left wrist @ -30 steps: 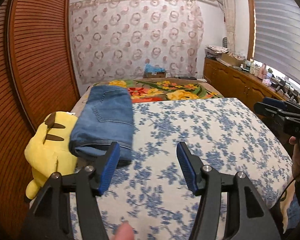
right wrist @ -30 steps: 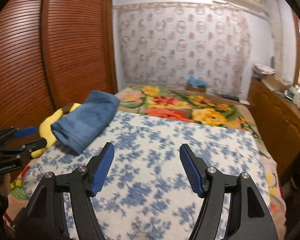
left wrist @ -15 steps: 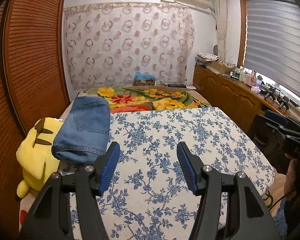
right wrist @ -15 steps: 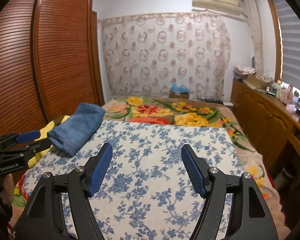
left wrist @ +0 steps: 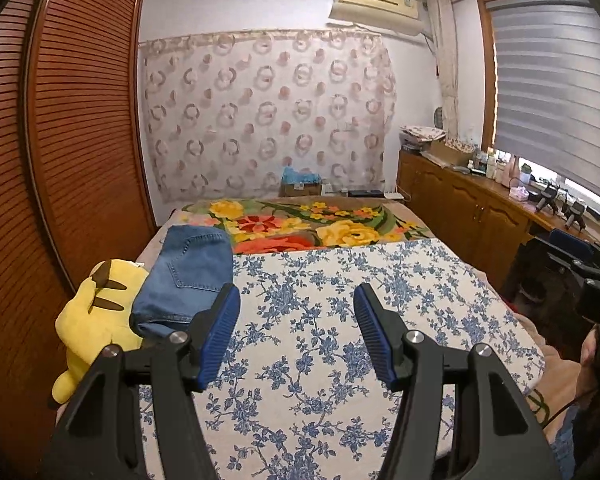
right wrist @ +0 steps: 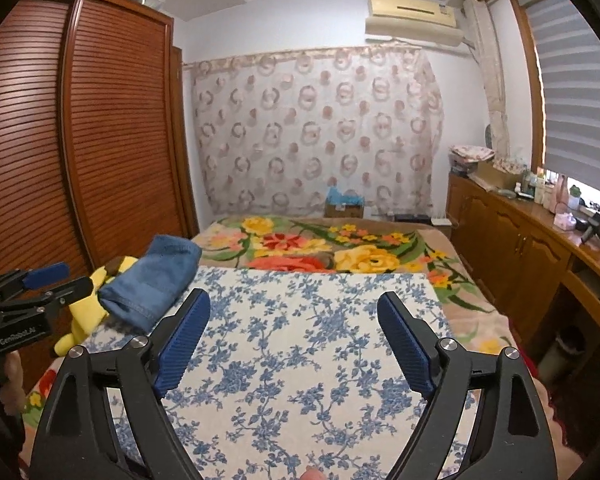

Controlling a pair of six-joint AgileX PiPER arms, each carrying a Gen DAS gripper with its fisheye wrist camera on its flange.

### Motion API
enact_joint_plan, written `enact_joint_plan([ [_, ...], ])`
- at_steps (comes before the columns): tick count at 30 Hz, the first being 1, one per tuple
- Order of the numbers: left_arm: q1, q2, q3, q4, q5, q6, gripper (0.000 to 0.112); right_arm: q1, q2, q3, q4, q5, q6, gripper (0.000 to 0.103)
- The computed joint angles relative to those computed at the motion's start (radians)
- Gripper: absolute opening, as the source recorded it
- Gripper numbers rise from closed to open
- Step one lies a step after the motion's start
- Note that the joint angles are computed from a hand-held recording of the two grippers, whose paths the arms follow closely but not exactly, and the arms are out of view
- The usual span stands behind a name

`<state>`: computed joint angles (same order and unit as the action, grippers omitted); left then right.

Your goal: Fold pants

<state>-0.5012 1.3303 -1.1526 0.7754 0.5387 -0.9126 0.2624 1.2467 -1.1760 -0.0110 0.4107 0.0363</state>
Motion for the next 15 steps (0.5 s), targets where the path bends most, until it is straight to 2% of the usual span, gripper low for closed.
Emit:
enact_joint_plan([
  [4, -0.022, -0.019, 0.008, 0.059, 0.022, -0.048, 0.059, 0.012, -0.019, 0.014, -0.039, -0.007, 0.034, 0.087],
  [15, -0.029, -0.022, 0.009, 0.056, 0.028, -0.051, 0.059, 0.013, -0.018, 0.021, -0.052, -0.012, 0.048, 0.088],
])
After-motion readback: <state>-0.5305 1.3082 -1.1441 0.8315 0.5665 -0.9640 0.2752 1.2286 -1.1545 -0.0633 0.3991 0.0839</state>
